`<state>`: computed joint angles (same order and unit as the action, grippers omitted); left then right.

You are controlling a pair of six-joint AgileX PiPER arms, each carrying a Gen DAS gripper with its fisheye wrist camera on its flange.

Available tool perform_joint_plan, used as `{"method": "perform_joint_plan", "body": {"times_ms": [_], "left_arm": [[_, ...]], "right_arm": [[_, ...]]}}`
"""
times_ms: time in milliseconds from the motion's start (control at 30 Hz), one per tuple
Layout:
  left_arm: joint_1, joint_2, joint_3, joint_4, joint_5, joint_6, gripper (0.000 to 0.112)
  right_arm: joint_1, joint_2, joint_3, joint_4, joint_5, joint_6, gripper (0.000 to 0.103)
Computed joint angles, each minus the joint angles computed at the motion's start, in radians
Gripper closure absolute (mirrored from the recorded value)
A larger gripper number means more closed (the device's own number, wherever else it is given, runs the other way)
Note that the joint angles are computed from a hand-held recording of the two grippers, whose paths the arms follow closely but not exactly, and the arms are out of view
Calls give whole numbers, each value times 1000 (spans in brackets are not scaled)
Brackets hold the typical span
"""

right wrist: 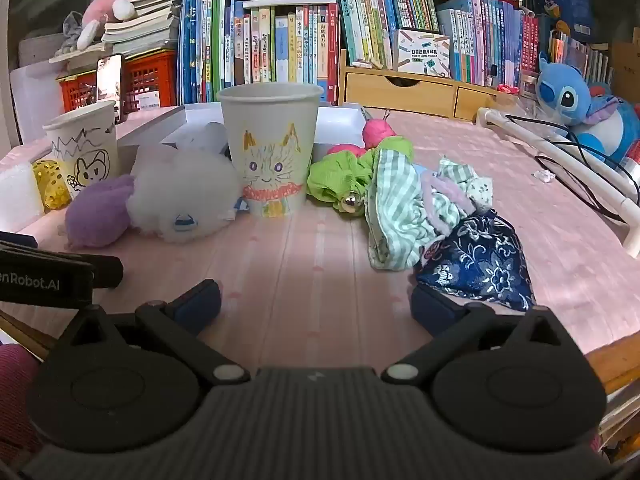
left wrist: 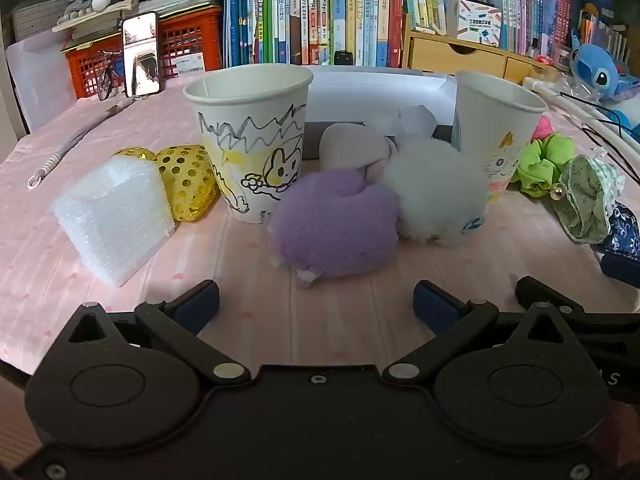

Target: Organize soft objects

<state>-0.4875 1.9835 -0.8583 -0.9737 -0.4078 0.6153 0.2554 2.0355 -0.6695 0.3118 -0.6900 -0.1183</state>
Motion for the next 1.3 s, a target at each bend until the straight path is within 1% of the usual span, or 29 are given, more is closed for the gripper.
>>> {"method": "perform_joint_plan", "body": {"times_ms": [1300], "left_arm": [[0,0,0,3,0,-4,9]], "right_arm": [[1,-3,-5,8,13,-12,0]]}}
